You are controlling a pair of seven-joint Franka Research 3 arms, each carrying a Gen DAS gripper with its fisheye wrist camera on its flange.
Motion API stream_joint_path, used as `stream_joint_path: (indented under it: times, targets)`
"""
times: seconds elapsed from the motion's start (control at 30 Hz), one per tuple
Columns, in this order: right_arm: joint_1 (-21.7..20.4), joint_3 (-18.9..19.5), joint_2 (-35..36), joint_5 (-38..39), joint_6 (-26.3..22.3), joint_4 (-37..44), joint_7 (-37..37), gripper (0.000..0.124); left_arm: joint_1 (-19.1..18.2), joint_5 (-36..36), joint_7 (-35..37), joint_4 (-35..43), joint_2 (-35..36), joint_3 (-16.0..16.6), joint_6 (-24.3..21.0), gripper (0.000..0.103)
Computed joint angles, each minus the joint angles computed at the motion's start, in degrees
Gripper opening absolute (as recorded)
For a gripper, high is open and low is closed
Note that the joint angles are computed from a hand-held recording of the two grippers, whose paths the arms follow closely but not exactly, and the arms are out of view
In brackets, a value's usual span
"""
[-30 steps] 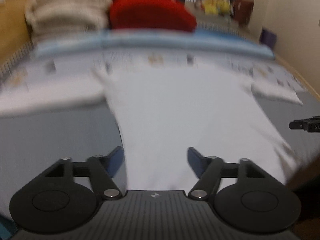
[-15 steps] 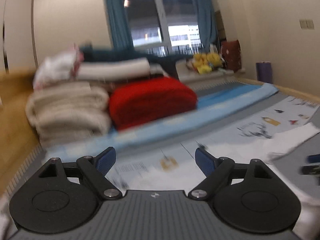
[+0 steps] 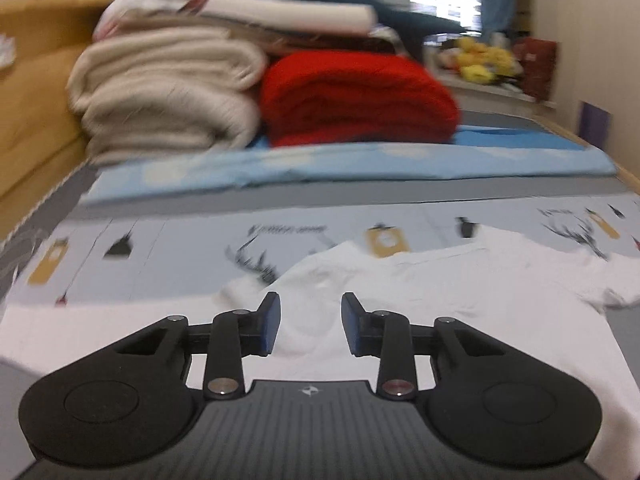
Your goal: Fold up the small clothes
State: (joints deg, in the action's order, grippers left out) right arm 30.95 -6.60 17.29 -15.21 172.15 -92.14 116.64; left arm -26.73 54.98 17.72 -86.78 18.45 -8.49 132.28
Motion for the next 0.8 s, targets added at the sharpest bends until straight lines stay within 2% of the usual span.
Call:
stream_joint_path:
  times: [0.1,0.2,0.23,0.27,0.3,0.4,0.47,0.57,0.6,0.63,0.67,0.73,0.8]
  targets:
    - [-1.27,2.60,4.95,4.42,0.37,5.09,-1.35,0.039,0.70,-0.76,-3.02,-2.30,-1.55,0.50,-0.09,0.033]
    - [-1.18,3.19,5.94,7.82,4.86,1.98,-3.15,0.039,1.91,-0.22,-4.40,-5.89,-3.95,0.24,-0.68,0.033]
    - [0.27,1.75,6.65,7.92,2.19,2.39,-3.11,0.039,2.75,-0.78,-4.31,-6.79,-4.33,0.15,-0.45,0.033]
    - [0.24,2.31,7.88,9.81,-3.66,4.79,-5.41,0.039,3.65,-1.72,-4.01,-7.49,-4.58,0.08,-0.57,0.033]
    - [-1.52,4.60,8.80,10.76,-6.33,6.30,-6.79,0.039,4.55,-2.68,-3.92,-8.07,-4.81,0.13,-0.91,0.033]
    - [-5.11,9.53,12.49,15.68,-9.98,11.87,-14.08,0.039,6.95,-4.38,-7.66,-9.89,-5.94,0.82,-1.76,0.033]
    - [-6.91,12.08,14.67,18.63,-10.40,15.27,-20.10,0.039,8.80,-5.63,-10.26,-11.33,-7.01,1.17,-1.63,0.033]
    - [-7.53,12.64,17.93,21.80,-12.67,20.86,-24.72,0.036,11.70,-8.08,-12.94,-13.74,-8.56,1.48,-1.50,0.035]
    - [-7.85,12.79,18.93,23.12,-13.95,22.70,-25.41,0.026,12.70,-9.27,-13.38,-14.55,-9.04,1.57,-1.57,0.035]
    - [-7.97,12.70,20.17,24.27,-15.62,24.93,-25.49,0.015,13.48,-10.32,-13.77,-15.00,-9.39,1.54,-1.94,0.039]
    - [-7.67,12.20,21.43,24.80,-17.00,27.13,-25.17,0.012,14.33,-11.69,-14.54,-15.64,-9.91,1.60,-2.38,0.048]
    - [-7.53,11.75,22.94,25.48,-18.36,29.40,-25.80,0.010,15.87,-13.33,-17.82,-17.32,-10.88,1.90,-2.91,0.057]
    - [-7.25,10.98,24.13,25.53,-20.23,31.22,-25.86,0.010,17.81,-15.99,-19.27,-18.93,-11.55,2.24,-2.85,0.058]
